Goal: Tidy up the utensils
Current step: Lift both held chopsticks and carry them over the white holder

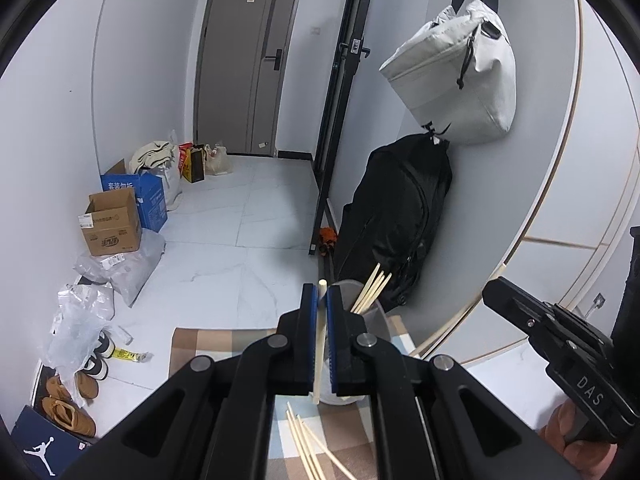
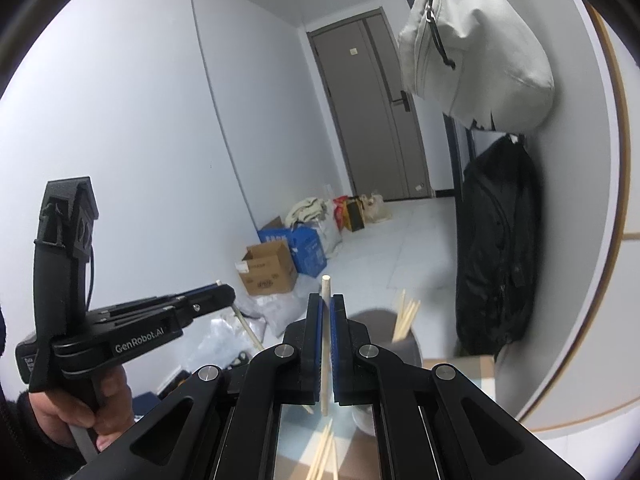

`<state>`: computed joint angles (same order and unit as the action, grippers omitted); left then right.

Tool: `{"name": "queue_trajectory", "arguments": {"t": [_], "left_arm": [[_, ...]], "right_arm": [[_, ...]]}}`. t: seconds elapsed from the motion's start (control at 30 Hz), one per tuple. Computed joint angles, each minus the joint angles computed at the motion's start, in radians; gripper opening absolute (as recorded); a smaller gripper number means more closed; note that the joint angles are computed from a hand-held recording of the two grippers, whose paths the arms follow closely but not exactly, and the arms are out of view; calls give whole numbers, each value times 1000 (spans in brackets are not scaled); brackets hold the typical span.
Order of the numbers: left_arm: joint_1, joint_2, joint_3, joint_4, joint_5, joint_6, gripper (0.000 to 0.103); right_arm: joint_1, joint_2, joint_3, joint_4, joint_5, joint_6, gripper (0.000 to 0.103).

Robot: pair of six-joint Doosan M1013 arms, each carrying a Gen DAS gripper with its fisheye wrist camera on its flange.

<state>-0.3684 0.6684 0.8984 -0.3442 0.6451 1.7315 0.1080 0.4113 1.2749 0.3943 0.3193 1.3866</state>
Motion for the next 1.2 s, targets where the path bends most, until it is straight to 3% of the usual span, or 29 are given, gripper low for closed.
{"name": "queue_trajectory", "arguments": {"t": [0.77,1.2], "left_arm": [[1,164,-336,-4,186,-27,1],[-12,269,-509,50,319,-36,1]], "right_arm": [[-36,132,-255,-118,109,121,3],[-43,184,-302,-141,160,103,3]]}}
